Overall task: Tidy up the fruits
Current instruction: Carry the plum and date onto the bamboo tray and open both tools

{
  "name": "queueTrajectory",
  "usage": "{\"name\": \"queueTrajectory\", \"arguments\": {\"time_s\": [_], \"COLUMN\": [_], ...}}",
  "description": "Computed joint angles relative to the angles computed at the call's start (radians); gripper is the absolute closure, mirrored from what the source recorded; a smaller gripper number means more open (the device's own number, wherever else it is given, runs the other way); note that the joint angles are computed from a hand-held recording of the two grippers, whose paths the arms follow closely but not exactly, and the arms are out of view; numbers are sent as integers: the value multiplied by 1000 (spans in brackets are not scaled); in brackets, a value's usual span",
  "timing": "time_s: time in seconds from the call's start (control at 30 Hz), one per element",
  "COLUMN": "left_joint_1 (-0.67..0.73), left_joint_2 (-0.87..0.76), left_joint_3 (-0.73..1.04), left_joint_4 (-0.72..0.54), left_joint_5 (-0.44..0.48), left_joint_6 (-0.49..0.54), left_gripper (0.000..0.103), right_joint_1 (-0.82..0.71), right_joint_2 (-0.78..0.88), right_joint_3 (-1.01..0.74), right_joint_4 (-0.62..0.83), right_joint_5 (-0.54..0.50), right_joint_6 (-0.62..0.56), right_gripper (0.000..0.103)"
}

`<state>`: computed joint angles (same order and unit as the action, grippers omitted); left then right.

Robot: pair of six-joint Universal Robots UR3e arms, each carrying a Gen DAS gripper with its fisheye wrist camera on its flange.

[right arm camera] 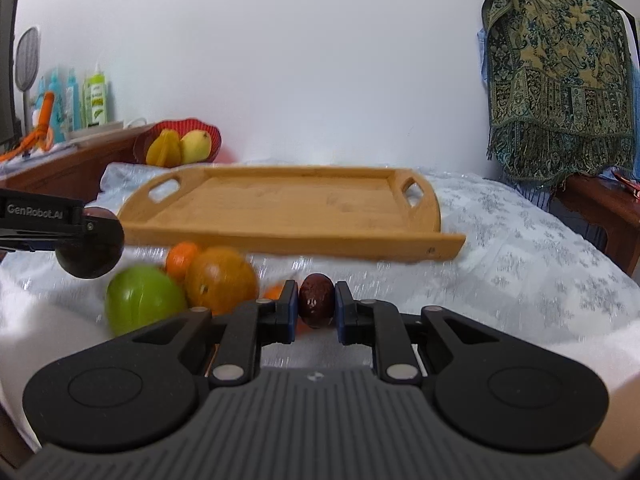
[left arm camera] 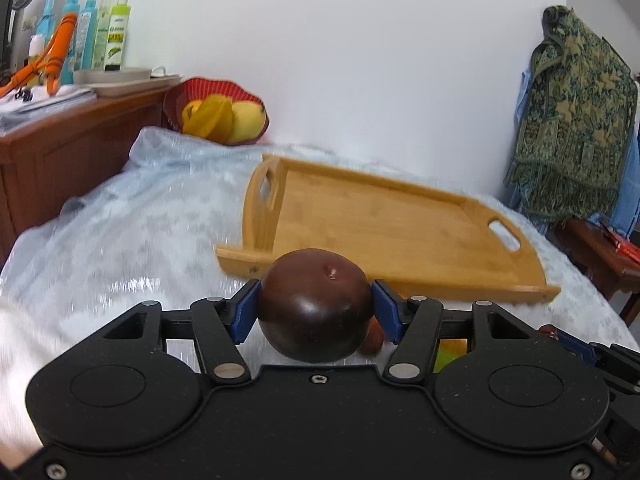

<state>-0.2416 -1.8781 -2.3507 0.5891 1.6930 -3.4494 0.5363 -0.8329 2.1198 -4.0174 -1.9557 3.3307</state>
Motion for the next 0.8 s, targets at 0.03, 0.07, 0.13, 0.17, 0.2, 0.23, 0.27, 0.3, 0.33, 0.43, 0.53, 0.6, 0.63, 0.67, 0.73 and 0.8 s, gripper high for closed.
{"name": "queueTrajectory", "arguments": {"time_s": [0.03, 0.07, 0.13, 0.17, 0.2, 0.23, 0.27, 0.3, 0.33, 0.43, 0.53, 0.6, 0.63, 0.67, 0.73, 0.8], "left_joint_1": [10, 24, 46, 57, 65, 73, 81, 87, 93, 102, 115, 122, 126, 129, 135, 134], "left_joint_2": [1, 4, 3, -3, -10, -19, -31, -44, -59, -114, -171, -208, -228, -249, -291, -332], "left_joint_3": [18, 37, 81, 104, 130, 161, 191, 224, 256, 361, 471, 539, 574, 613, 688, 755], "left_joint_4": [-14, -30, -60, -71, -86, -104, -123, -145, -164, -226, -299, -352, -380, -414, -475, -528], "left_joint_5": [-12, -28, -53, -65, -73, -82, -92, -100, -106, -118, -145, -163, -173, -182, -200, -197], "left_joint_6": [4, 9, 15, 19, 23, 29, 37, 41, 43, 47, 46, 43, 37, 30, 18, 7], "left_gripper": [46, 46, 46, 46, 46, 46, 46, 46, 46, 46, 46, 46, 46, 46, 46, 46], "right_joint_1": [-12, -24, -51, -66, -81, -97, -115, -131, -147, -188, -224, -246, -259, -269, -286, -301], "right_joint_2": [-6, -10, -18, -22, -26, -33, -40, -43, -45, -39, -28, -16, -9, 1, 22, 42], "right_joint_3": [-11, -23, -49, -63, -80, -97, -114, -136, -158, -240, -339, -405, -440, -475, -539, -590], "right_joint_4": [8, 16, 31, 41, 57, 80, 107, 134, 160, 245, 366, 456, 507, 548, 622, 678], "right_joint_5": [8, 17, 39, 53, 65, 83, 106, 122, 141, 183, 227, 255, 274, 284, 300, 314], "right_joint_6": [-3, -10, -20, -28, -34, -39, -42, -43, -43, -49, -65, -74, -80, -80, -79, -71], "right_gripper": [81, 81, 81, 81, 81, 81, 81, 81, 81, 81, 81, 81, 81, 81, 81, 81]}}
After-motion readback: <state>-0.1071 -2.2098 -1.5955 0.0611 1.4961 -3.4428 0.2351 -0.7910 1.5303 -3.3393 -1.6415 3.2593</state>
